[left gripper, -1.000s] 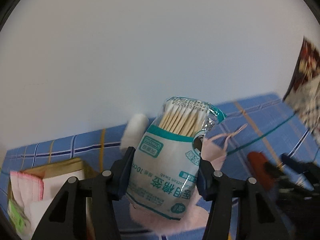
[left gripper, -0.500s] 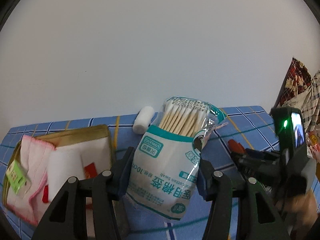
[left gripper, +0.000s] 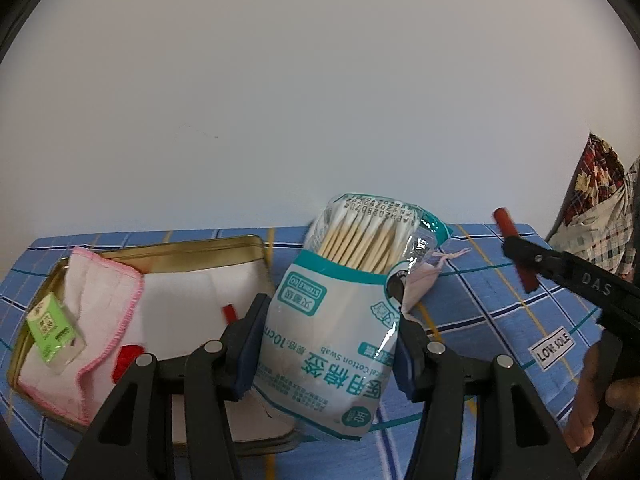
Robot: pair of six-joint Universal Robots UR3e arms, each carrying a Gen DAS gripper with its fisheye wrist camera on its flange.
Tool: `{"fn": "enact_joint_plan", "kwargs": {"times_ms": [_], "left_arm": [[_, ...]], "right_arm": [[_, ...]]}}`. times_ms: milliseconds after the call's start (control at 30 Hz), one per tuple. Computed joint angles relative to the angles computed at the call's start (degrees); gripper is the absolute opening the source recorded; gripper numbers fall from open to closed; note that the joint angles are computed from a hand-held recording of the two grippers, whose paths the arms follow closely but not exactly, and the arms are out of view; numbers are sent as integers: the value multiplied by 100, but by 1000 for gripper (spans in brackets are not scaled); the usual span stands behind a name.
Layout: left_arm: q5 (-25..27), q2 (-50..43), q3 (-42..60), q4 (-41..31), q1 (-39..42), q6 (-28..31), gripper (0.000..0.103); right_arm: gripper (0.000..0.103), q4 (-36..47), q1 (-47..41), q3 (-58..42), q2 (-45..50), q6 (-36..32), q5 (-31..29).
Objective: Organize soft objects
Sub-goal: 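Carry the red cloth and cotton-swab bag over the tray with both grippers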
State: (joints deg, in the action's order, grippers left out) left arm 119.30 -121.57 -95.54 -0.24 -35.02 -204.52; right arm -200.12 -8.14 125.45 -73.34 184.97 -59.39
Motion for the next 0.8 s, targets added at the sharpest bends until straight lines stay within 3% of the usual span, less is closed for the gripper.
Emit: {"fn": "enact_joint_plan", "kwargs": {"times_ms": [167, 233, 367, 800], "left_arm": [[154, 77, -256, 264, 21, 115, 57], [120, 99, -436, 468, 86, 171, 57], [144, 303, -796, 729, 157, 292, 57], [124, 895, -2007, 1546, 622, 606, 57]], "right_arm": [[36, -802, 922, -5, 251, 310, -1411], [36, -948, 1019, 72, 198, 288, -1621], [36, -1278, 1726, 58, 278, 210, -2802], [36, -1478, 2603, -273, 717, 130, -4343]]}}
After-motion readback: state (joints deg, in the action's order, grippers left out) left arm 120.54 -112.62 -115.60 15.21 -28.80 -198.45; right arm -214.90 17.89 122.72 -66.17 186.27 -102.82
